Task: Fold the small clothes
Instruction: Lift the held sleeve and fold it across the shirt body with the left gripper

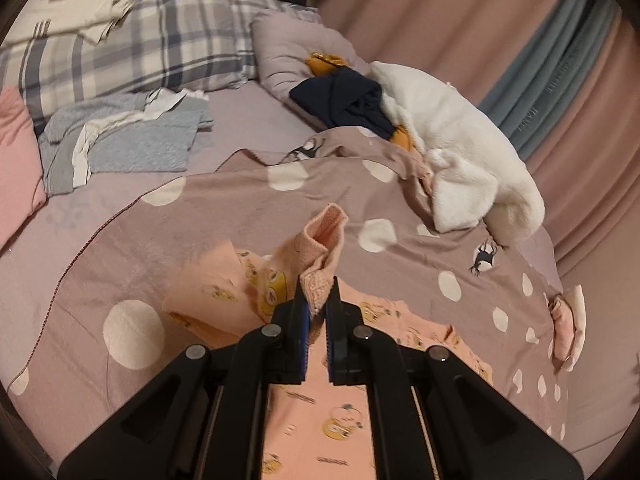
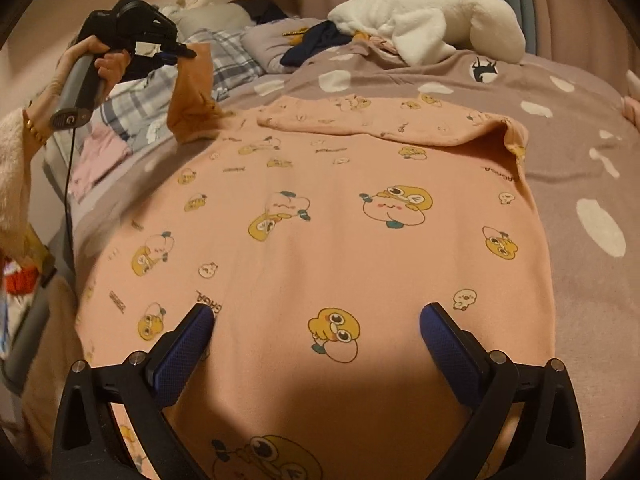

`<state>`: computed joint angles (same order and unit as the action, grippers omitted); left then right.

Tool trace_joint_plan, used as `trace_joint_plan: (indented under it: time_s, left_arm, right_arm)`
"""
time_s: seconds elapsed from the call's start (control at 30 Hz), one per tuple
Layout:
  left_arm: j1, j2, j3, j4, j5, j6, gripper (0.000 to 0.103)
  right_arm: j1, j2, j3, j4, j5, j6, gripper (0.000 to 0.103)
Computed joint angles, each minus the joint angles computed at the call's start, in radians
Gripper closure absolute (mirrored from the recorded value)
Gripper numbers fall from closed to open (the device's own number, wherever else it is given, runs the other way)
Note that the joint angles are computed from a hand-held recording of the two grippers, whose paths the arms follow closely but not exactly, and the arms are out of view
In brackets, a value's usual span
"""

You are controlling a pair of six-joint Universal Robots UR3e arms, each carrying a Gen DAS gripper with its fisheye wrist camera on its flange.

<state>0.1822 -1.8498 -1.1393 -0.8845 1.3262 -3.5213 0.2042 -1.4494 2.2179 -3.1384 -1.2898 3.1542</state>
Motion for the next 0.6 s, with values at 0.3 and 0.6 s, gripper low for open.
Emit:
trace_joint_plan:
  time_s: [0.3, 0.6]
  left_arm:
    - [-0.109, -0.004, 0.059, -0.043, 0.075, -0.065, 0.098]
    - [-0.244, -0.095, 0.251, -0.118, 0.141, -0.079, 0.098]
  right_arm:
    - [-0.081, -0.049, 0.1, -0.077, 0.092, 0.033, 0.001]
    - [-0.131, -0.116, 0.146, -0.059, 0.147, 0.056, 0.001]
